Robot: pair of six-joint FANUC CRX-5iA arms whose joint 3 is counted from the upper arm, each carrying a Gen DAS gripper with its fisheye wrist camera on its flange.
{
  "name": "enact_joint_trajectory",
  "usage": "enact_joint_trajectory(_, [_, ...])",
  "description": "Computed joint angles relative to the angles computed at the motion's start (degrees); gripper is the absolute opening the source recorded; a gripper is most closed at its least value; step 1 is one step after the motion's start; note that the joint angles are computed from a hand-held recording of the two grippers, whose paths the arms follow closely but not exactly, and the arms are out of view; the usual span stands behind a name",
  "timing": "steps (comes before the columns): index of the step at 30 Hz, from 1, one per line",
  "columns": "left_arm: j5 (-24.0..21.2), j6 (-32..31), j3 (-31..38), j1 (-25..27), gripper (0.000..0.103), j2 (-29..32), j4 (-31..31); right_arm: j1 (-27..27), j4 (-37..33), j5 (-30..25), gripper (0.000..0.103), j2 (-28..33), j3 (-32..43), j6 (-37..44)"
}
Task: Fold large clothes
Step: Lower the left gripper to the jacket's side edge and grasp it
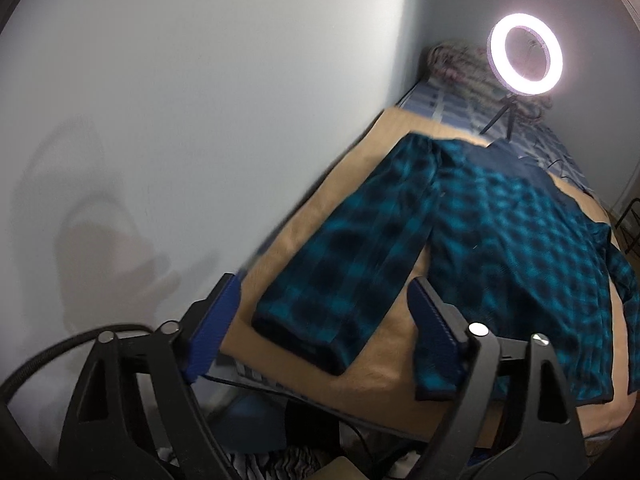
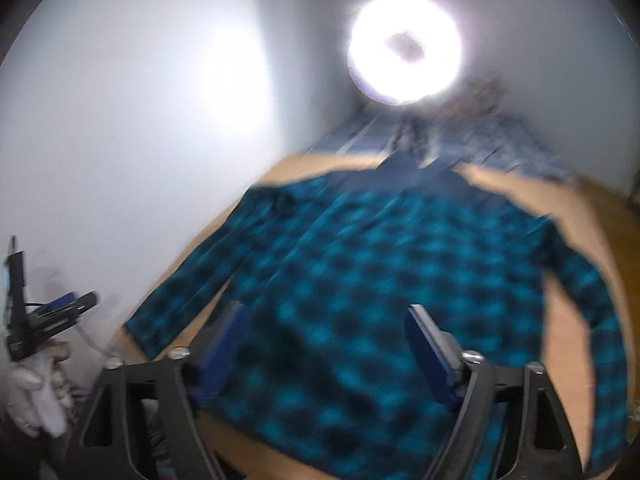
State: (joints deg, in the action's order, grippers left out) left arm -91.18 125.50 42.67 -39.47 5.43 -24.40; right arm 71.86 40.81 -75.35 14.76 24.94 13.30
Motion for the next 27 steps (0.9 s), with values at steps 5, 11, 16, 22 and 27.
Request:
enact_joint_trajectory(5, [-0.15,1.60,-4.57,2.90,0.064,-0.90,3.24,-2.48,-13.36,4.40,0.036,4.92,6.19,11.26])
enact_joint_trajectory(11, [1.54,2.26,-7.71,4.66,0.064,-0.94,4.40,-4.60,-24.09,4.97,0.029,14.50,17.54,23.41])
enact_joint_trajectory(16, [3.34,3.04,-10.40,7.31,0.064,-1.35,7.50,-5.34,-26.56,3.72,0.029,22.24,26.81,29.25])
enact_joint_trajectory(22, [3.93,4.17,-12.37,9.23,0.064,-1.48,9.07,-5.97,-30.30,-1.50,0.029,30.86,37.05,32.18])
enact_joint_trajectory(27, [6.41,6.83,-15.97,12.74,0.064,-2.13,13.10,-6.90,-34.15,3.01,0.033,28.03,33.92,32.76])
